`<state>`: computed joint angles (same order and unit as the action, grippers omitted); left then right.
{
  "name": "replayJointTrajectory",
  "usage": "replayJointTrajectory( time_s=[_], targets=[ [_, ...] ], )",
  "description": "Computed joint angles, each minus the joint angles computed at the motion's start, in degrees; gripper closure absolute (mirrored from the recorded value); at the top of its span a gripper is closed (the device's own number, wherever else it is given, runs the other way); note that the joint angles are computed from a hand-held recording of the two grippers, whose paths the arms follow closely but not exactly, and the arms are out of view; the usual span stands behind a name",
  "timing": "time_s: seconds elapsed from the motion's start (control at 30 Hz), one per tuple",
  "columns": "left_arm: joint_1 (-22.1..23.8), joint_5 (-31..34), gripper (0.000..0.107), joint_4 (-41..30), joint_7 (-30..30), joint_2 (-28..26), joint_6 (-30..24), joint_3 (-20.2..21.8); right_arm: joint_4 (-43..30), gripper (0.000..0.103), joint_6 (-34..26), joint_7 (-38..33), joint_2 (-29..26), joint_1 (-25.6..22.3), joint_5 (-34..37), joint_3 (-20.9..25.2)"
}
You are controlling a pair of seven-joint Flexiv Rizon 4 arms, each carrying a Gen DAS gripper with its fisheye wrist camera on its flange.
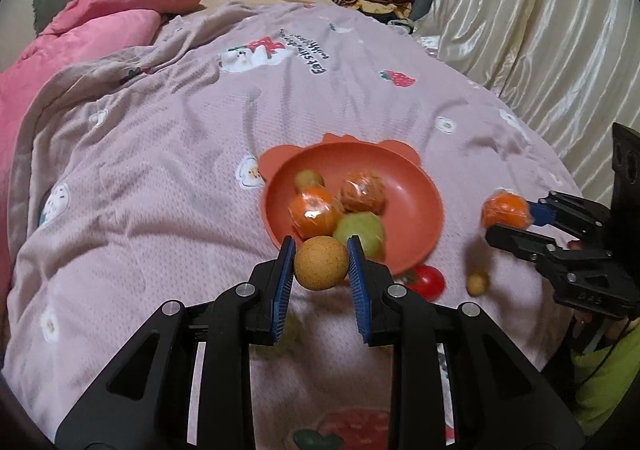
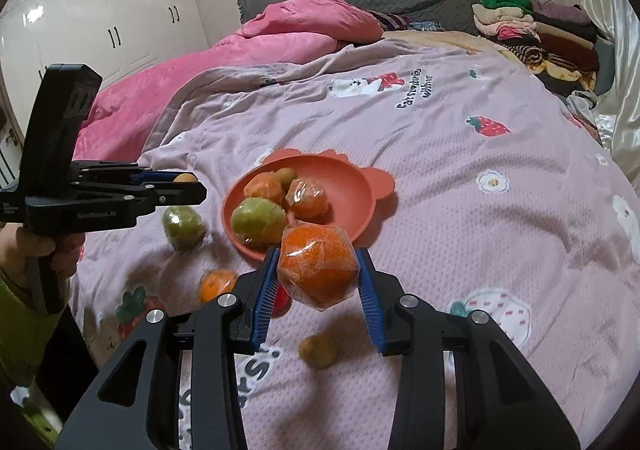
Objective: Organize fruits
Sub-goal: 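Carry the yellow fruit and wrapped orange over the orange plate with both grippers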
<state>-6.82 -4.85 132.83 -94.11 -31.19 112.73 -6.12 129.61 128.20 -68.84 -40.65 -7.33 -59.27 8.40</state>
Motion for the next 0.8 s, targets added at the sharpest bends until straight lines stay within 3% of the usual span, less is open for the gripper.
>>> replayJointTrajectory(
  time_s=[0.4, 0.8],
  targets=[
    [-2.4, -2.2, 0.088, -4.5, 2.3, -2.8, -3.8, 2.0, -4.6, 0.066, -1.8, 2.8, -1.3, 0.8, -2.4, 0.0],
    [-1.6, -2.8, 0.088, -6.1, 3.2, -4.3, -5.1, 1.0, -7.8, 0.066, -5.1, 3.9, -2.7, 2.0, -5.7, -0.1]
  ],
)
